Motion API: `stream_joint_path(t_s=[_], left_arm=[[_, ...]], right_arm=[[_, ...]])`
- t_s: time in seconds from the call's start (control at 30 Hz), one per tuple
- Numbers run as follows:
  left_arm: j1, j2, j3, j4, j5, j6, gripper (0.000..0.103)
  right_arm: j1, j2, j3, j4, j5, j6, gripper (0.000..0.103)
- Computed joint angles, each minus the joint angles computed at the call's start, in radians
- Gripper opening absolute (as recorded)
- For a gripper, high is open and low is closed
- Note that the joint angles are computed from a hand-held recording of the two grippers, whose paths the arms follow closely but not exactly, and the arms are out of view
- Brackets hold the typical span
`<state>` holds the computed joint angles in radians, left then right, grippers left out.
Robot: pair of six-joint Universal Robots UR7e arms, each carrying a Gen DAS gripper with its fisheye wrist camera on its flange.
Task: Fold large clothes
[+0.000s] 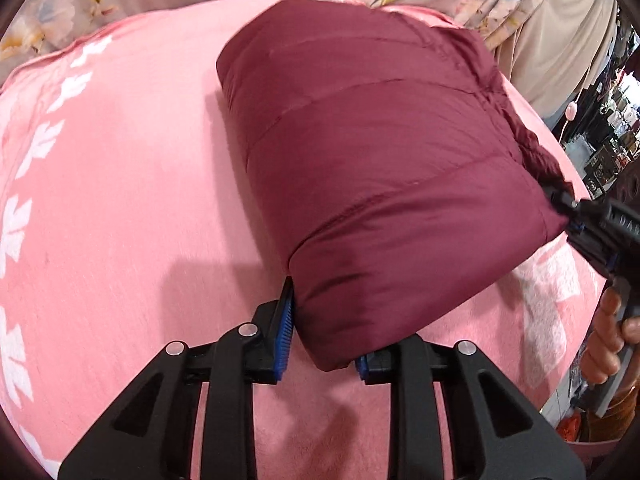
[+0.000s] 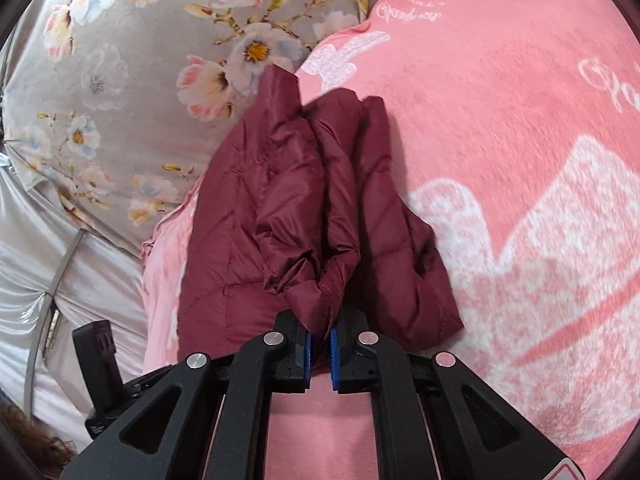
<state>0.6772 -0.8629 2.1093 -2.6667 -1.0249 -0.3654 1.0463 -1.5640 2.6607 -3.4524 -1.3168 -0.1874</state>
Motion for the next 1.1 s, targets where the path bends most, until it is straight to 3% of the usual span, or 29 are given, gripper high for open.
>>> stream_joint_path(t_s=[0.13, 0.3, 0.53, 0.63, 0.67, 0.7, 0.73, 0.8, 0.87, 0.93, 1.1], left_arm=[[-0.014, 0.023, -0.009, 0.014, 0.027, 0.012, 0.025], [-0.001, 0.038, -0.002, 0.01, 0.035, 0.024, 0.026], [0.013, 0.032, 0.013, -0.029, 0.024, 0.072, 0.031], [0.004, -0.025, 0.046, -0.022, -0.009, 0.092, 0.036], [0.006, -0.056, 0.056, -0.01, -0.028, 0.095, 0.04], [0.011, -0.09, 0.064, 0.001, -0.054, 0.095, 0.044], [0.015, -0.118, 0.067, 0.012, -0.07, 0.089, 0.047], [0.02, -0.166, 0.065, 0.026, -0.073, 0.08, 0.054], [0.006, -0.189, 0.058, -0.02, -0.006, 0.087, 0.058], [0.004, -0.181, 0.026, -0.098, 0.019, 0.127, 0.06], [0.004, -0.046, -0.153, -0.177, 0.092, 0.138, 0.062]], right_arm=[[-0.039, 0.065, 0.013, -0.063, -0.003, -0.009, 0.004], [-0.036, 0.127, -0.004, -0.098, -0.042, -0.024, 0.003], [-0.024, 0.135, -0.031, -0.082, -0.078, -0.017, 0.002], [-0.028, 0.055, -0.025, -0.006, -0.083, -0.042, 0.012], [-0.019, 0.037, -0.019, -0.013, -0.105, -0.031, 0.025], [-0.009, 0.002, -0.009, -0.027, -0.133, -0.019, 0.041], [0.002, -0.028, -0.002, -0.045, -0.156, -0.005, 0.044], [0.051, -0.078, -0.015, -0.065, -0.223, 0.022, 0.044], [0.136, -0.091, -0.069, -0.057, -0.305, 0.051, 0.044], [0.192, -0.087, -0.13, -0.012, -0.33, 0.08, 0.044], [0.321, 0.086, -0.352, 0.08, -0.461, 0.102, 0.044]])
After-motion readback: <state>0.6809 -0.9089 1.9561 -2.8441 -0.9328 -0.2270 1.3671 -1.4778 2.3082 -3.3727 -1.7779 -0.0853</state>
